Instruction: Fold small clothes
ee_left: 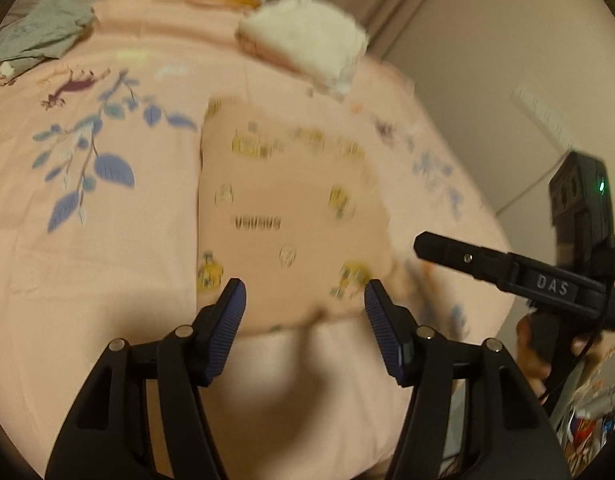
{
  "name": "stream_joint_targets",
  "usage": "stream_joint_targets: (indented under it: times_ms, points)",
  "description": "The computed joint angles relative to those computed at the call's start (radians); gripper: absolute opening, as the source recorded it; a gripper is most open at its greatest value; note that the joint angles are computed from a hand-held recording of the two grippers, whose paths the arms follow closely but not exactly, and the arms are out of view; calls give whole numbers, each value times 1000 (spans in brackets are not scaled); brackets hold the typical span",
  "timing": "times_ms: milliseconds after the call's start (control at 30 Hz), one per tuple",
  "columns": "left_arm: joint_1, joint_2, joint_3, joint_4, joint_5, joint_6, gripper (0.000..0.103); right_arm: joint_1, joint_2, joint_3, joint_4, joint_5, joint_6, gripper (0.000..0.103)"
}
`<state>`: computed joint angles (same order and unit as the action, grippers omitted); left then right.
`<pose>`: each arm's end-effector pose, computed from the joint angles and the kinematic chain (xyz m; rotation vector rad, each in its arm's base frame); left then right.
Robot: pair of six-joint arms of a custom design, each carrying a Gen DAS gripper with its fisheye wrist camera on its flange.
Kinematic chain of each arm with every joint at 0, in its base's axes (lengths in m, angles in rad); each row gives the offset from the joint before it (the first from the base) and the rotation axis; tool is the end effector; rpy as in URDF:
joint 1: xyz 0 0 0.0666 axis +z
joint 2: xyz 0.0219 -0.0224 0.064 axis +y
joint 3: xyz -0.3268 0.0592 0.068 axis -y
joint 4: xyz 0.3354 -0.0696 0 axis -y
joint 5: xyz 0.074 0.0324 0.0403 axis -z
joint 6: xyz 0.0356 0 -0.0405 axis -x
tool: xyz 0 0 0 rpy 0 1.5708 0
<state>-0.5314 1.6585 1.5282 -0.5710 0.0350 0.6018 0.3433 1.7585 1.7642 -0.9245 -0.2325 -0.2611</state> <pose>0.4599 -0.2722 0.3358 -0.0637 2.3518 -0.6212 0.5161 0.1928 0.3544 -0.2041 2.5282 0.5376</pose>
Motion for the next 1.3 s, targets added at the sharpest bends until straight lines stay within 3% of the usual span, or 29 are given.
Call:
stream_joint_targets:
  times_ms: [100,133,200,267,333,433,600,733,867,933,1000,1033,1300]
  points:
    - [23,-15,-66,128,80,35,63,-9,-3,-24,106,-97,-47,62]
    - [32,4,-61,140,114,52,64,-10,16,-17,134,-130,-82,62]
    - [43,65,2,92,150,84,64,-8,52,3,152,-174,-112,62]
    - [55,120,59,39,192,128,64,1,121,81,68,-184,-110,62]
    - [60,130,59,61,202,143,64,16,200,178,-23,-141,-116,55]
    - [62,152,97,19,214,102,65,33,243,215,-25,-103,-98,53]
    - [55,180,146,-28,193,53,69,22,246,247,-41,-130,-166,53]
    - [54,190,156,-41,195,7,77,19,152,140,164,-145,-185,53]
    - [34,206,195,-97,136,-64,79,28,172,150,238,-104,-220,53]
    - [29,208,197,-105,117,-66,79,29,242,216,218,-125,-248,52]
    - [27,217,210,-122,112,-77,79,35,285,263,136,-96,-245,31]
    - [27,217,210,-123,111,-84,80,40,308,286,108,-55,-248,28]
    - [20,255,261,-147,81,-115,85,8,268,185,217,-150,-278,24]
